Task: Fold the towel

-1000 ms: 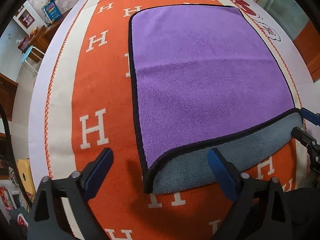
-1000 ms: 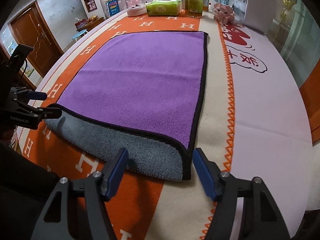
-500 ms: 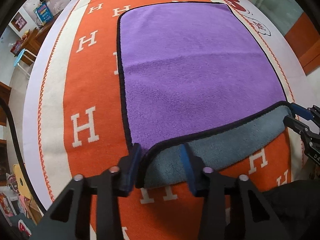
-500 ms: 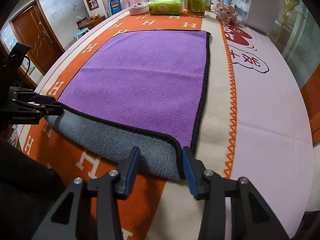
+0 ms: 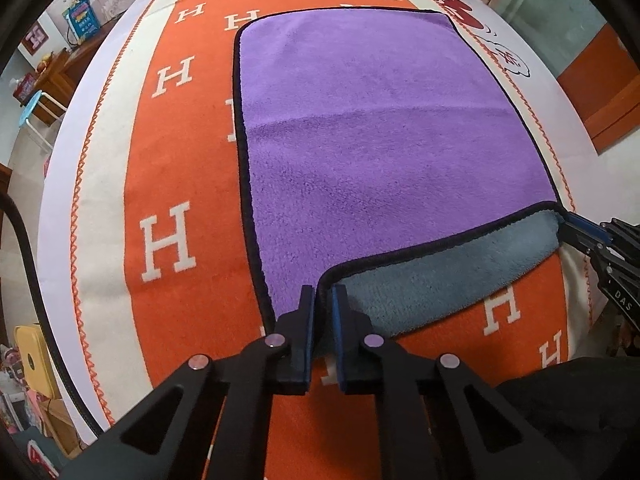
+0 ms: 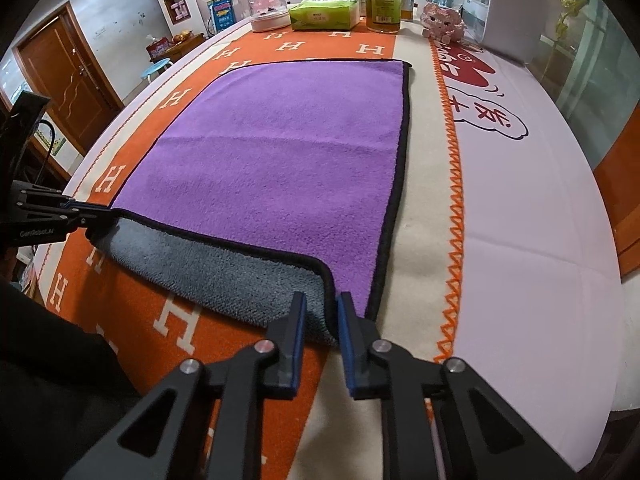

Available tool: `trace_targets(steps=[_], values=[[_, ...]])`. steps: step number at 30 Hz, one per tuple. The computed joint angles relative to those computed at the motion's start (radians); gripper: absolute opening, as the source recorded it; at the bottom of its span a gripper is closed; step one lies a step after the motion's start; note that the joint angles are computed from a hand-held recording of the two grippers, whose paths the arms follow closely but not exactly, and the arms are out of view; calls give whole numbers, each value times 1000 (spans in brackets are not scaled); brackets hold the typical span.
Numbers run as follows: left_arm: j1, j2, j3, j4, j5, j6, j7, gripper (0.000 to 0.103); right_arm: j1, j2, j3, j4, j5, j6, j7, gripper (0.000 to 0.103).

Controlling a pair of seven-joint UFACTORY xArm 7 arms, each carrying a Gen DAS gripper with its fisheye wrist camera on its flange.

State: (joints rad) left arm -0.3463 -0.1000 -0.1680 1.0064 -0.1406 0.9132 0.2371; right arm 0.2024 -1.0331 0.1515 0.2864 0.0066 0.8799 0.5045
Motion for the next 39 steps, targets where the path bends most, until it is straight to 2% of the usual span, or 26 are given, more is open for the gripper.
trace_targets(steps=[6,20,29,39], values=[[6,-7,7,2,-12,20,18,4,-6,-9,3,4,-5,18,10,5],[11,2,6,71,-6,57,17,4,-24,-19,-3,30,-34,22,-8,5],[11,28,4,174,-3,73,18,4,-70,9,-23,92,-66,4,-71,5],[7,112,-1,358,24,64,30,4,-136,92,-47,189,-109,-62,-162,5]])
